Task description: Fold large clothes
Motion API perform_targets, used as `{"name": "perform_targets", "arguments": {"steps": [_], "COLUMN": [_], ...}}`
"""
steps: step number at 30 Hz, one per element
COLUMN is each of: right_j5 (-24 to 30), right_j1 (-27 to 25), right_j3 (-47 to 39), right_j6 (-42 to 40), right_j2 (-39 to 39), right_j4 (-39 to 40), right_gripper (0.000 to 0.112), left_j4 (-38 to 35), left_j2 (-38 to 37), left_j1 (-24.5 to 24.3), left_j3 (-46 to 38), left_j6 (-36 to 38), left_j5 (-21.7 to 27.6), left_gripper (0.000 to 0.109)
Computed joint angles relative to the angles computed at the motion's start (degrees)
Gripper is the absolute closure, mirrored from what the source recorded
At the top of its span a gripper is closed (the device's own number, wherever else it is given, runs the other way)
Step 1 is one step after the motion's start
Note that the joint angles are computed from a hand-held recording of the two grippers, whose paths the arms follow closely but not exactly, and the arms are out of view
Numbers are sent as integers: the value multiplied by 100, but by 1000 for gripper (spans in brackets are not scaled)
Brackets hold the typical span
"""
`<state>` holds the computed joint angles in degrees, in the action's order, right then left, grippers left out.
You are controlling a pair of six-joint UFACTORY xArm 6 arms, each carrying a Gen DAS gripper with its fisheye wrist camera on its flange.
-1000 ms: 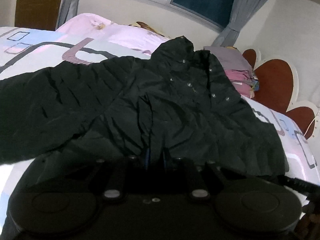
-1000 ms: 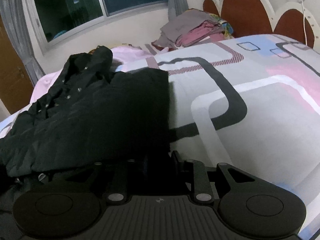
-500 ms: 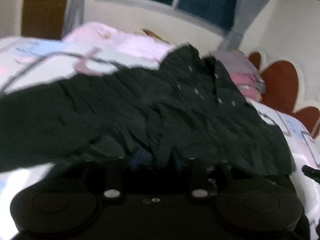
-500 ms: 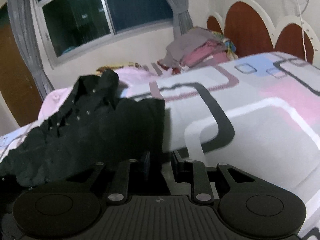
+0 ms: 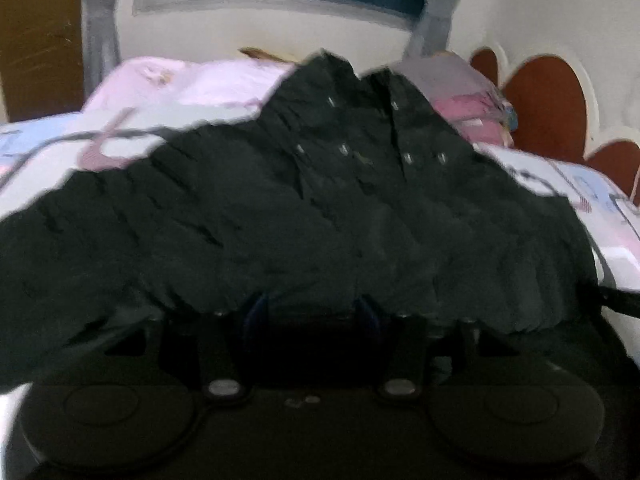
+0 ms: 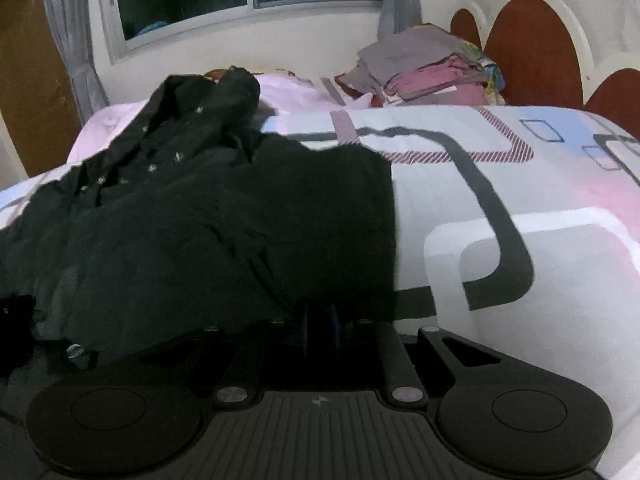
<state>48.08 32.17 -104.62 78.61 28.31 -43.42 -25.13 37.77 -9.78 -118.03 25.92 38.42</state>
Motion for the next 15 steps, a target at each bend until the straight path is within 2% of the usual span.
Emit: {"name": "perform_targets", "arguments": {"steps": [1,2,3,4,5,6,7,9,13,15], "right_j5": [34,154,187,146,169,284,387,299,662,904], "right_j1": [37,86,133,159,190,250,329,423,658,732], "right_j3": [143,194,332,464,530,528,561,634,268,-93], "right_j6": [154,228,347,461,534,608,775,921,934,856], "right_j2": [-138,-209,-337,-448,-514,-547,-594,-670,-443,-202], "right_j4": [-124,-192,-264,-309,-323,-362,-536,-686,-712,-548], "right_gripper": [101,101,101,100,89,75,51,50,52,60], "left_j4": [-54,-16,-4,-98,-202,-172,-69,75,669,723], "left_j2": [-266,-510,-790,-928,-1094,-1246,-1365,-1573,-1748,-1748], "left_j1": [35,44,101,176,283,407,572,886,1559,1803], "left_j3": [398,789,1222,1415,1650,1884,2057,2401,2733,2720], "left_j6": [47,1,-43,-7,12,-132,-390,-816,-1891,-2203], "left_j5": [-334,-659,-991,-1114,-1213,-1327,-1349,-1518,-1664,-1542], "left_gripper": [40,19,15,15,17,22,27,38,39,43]}}
